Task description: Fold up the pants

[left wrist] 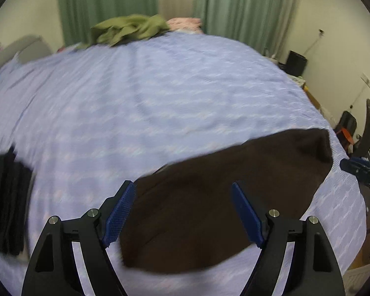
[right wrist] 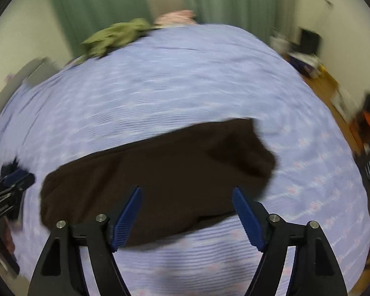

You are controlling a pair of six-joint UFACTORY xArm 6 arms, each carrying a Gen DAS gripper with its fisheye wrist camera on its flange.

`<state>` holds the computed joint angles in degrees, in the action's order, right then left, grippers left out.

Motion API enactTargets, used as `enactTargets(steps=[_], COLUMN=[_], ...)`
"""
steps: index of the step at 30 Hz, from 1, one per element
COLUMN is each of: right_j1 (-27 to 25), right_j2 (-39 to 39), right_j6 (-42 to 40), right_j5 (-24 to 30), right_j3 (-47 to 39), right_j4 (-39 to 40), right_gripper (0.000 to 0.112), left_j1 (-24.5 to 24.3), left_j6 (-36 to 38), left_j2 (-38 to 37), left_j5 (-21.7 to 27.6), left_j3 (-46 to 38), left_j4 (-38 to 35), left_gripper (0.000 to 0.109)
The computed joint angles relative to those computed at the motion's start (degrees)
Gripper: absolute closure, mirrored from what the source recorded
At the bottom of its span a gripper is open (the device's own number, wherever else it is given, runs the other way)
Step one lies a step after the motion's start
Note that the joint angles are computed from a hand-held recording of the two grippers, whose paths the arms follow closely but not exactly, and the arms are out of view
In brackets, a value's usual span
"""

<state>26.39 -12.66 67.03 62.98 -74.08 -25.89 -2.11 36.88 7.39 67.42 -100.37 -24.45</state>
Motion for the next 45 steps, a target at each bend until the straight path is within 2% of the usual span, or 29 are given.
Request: enactTargets(steps=[4, 6, 9, 14, 19, 20, 21, 23, 24, 27, 31, 32, 35, 37, 38, 39, 40, 45], right_j1=[4.11, 4.97, 6.11, 7.66, 7.85, 7.8, 7.74, 7.67, 7.6, 7.48, 7.67, 7.83, 7.93, 7.92, 7.86, 7.7, 7.48, 6.06], right_j2=[10.33, 15.12, 20.42, 24.23, 23.69, 23.16, 22.69, 21.86, 21.39, 19.23, 18.72, 19.31, 18.99, 16.75, 15.1, 13.65, 11.59, 1.26], right_j6=[-5.64, -8.11, -9.47, -8.01, -6.01, -5.58, -5.27, -4.83, -4.87, -3.82, -3.47, -4.07, -4.67, -3.45, -3.02, -3.01, -3.07, -3.54], right_j5=[-1.66, -3.49, -3.15, -0.33, 2.82, 3.07, 3.32, 3.19, 2.67, -0.54, -2.39, -1.66, -0.56, -0.76, -0.74, -0.85, -1.21, -1.37], right_j3=[-9.97, -14.04, -19.33, -23.23, -22.43, -21.65, -21.06, -19.91, -19.33, -16.66, -16.14, -17.0, -17.22, -15.11, -13.53, -12.09, -9.98, 0.36], right_j4=[2.35, 5.88, 8.38, 9.78, 11.07, 11.47, 11.66, 12.16, 12.44, 13.06, 12.84, 12.45, 11.29, 9.83, 8.93, 8.49, 8.08, 8.13], right_gripper=[0.035, 0.035, 0.035, 0.035, 0.035, 0.035, 0.035, 0.035, 0.035, 0.035, 0.035, 0.035, 0.035, 0.035, 0.035, 0.035, 0.035, 0.035], left_j1=[7.46, 9.69, 11.9, 11.76, 10.38, 10.52, 10.66, 10.42, 10.47, 11.69, 10.5, 9.5, 6.53, 5.09, 4.39, 3.8, 3.29, -2.81], left_j6=[1.13, -0.02, -2.54, -6.67, -7.64, -7.93, -8.6, -8.36, -8.42, -8.32, -7.61, -7.43, -8.51, -6.94, -3.85, 1.29, 5.54, 22.76], left_j2=[5.55, 8.98, 15.0, 20.76, 19.37, 19.0, 18.47, 15.26, 14.11, 9.59, 9.48, 9.63, 6.36, 0.35, -3.07, -6.53, -9.06, -21.61], left_j5=[7.5, 10.02, 15.75, 20.11, 20.3, 20.34, 19.97, 16.21, 14.85, 11.53, 10.07, 9.46, 2.44, -6.27, -10.46, -13.66, -14.65, -14.07], left_j3=[-5.78, -9.05, -15.0, -18.56, -13.35, -12.36, -11.35, -7.33, -6.24, -2.17, -0.91, -0.75, 2.43, 8.26, 11.55, 14.59, 16.5, 26.99], left_j4=[-4.58, -6.39, -10.26, -11.6, -10.69, -11.58, -12.28, -12.14, -12.0, -13.24, -6.8, -3.9, 4.32, 7.8, 8.41, 7.42, 6.05, -0.68], left_gripper=[0.03, 0.033, 0.037, 0.051, 0.056, 0.071, 0.075, 0.086, 0.088, 0.09, 0.091, 0.085, 0.055, 0.046, 0.04, 0.039, 0.039, 0.039])
